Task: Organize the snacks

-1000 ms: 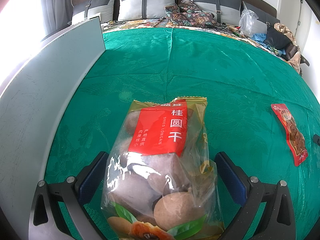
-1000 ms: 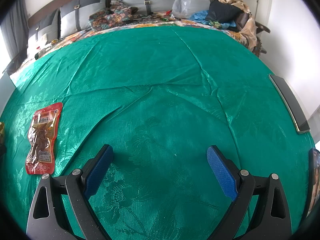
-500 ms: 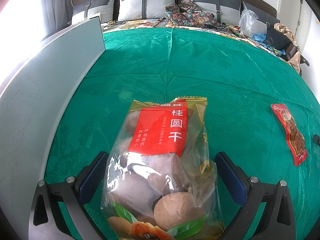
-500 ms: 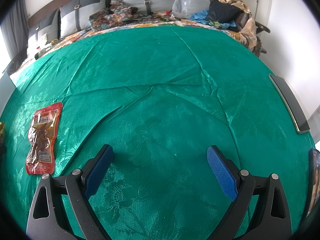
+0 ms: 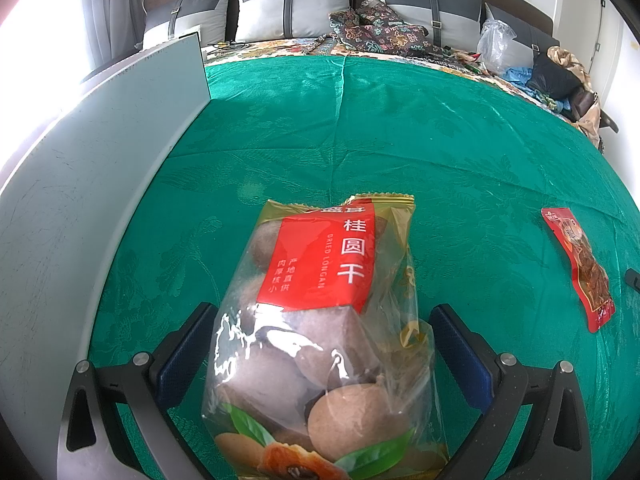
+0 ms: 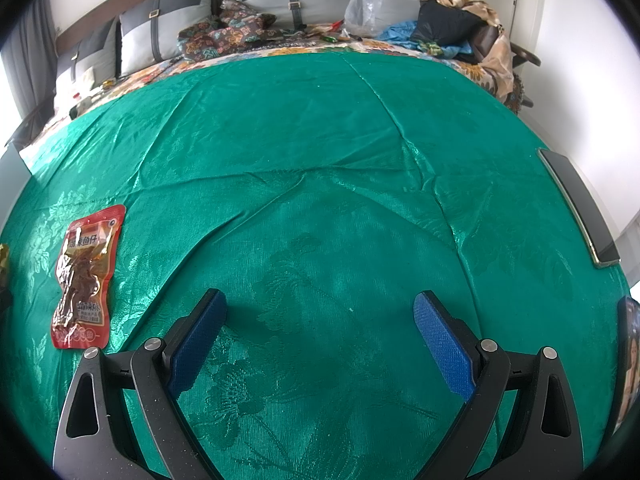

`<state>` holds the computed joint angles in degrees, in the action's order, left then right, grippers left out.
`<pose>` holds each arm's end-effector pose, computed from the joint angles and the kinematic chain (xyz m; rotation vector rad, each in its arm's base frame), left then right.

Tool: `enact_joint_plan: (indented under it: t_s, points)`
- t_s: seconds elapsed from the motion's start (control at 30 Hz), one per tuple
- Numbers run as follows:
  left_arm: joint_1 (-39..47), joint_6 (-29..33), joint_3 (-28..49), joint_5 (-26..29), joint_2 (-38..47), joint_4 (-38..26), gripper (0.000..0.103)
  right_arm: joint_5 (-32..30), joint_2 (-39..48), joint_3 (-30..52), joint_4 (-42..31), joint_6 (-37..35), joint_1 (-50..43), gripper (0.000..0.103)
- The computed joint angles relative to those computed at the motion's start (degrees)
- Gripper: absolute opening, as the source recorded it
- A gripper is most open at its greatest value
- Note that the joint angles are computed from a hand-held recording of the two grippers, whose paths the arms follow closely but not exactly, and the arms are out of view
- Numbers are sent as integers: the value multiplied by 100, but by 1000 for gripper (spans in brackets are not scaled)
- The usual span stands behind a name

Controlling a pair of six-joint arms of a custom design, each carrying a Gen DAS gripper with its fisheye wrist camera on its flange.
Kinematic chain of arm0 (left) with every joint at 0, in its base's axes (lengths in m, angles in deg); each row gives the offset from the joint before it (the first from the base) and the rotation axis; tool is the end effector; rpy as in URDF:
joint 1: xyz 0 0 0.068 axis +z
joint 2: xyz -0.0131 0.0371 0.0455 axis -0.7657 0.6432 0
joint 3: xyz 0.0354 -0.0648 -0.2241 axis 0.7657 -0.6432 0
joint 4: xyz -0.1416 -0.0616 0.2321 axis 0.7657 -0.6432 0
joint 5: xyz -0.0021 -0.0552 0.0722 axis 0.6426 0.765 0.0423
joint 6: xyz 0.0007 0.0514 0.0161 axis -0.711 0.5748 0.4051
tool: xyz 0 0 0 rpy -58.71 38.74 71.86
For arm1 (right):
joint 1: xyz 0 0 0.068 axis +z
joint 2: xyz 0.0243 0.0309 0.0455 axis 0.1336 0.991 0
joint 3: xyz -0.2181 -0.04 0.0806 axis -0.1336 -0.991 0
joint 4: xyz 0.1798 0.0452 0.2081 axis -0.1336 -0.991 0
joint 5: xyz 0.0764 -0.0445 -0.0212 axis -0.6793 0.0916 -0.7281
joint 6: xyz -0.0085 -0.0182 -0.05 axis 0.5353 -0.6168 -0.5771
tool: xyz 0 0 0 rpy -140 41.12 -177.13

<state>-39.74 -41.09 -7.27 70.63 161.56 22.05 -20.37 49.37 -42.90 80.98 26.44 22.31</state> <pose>0.2160 0.0361 0.0448 -0.0880 2.5136 0.0062 0.2032 0.0452 0.0572 0.1374 2.4882 -0.0411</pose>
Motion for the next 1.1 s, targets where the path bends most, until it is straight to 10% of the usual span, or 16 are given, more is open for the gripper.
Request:
enact_joint_plan:
  t_s: [0.4,0.63,0.77,0.9,1.0,1.1]
  points:
    - [17,14,9,13,27,19,103,-198,313,275,-22,-142,-160,98]
    - [16,11,5,7,20,16,103,-2709,883,1801,-1521,616,298,97]
    - [4,6,14,-13,32,21,103,-1609,2746,3583,-2201,658,1786,98]
    - [1,1,17,-10,28,15,103,-459,3346,4304,-2789,775,2362,79]
    - [-44,10,52,-60,-30,-132,103,-613,2954,4036,-2860,817,2161,50]
    - [59,318,350,135,-165,-941,85,-1193,2416,3590,-2891,896,1618,49]
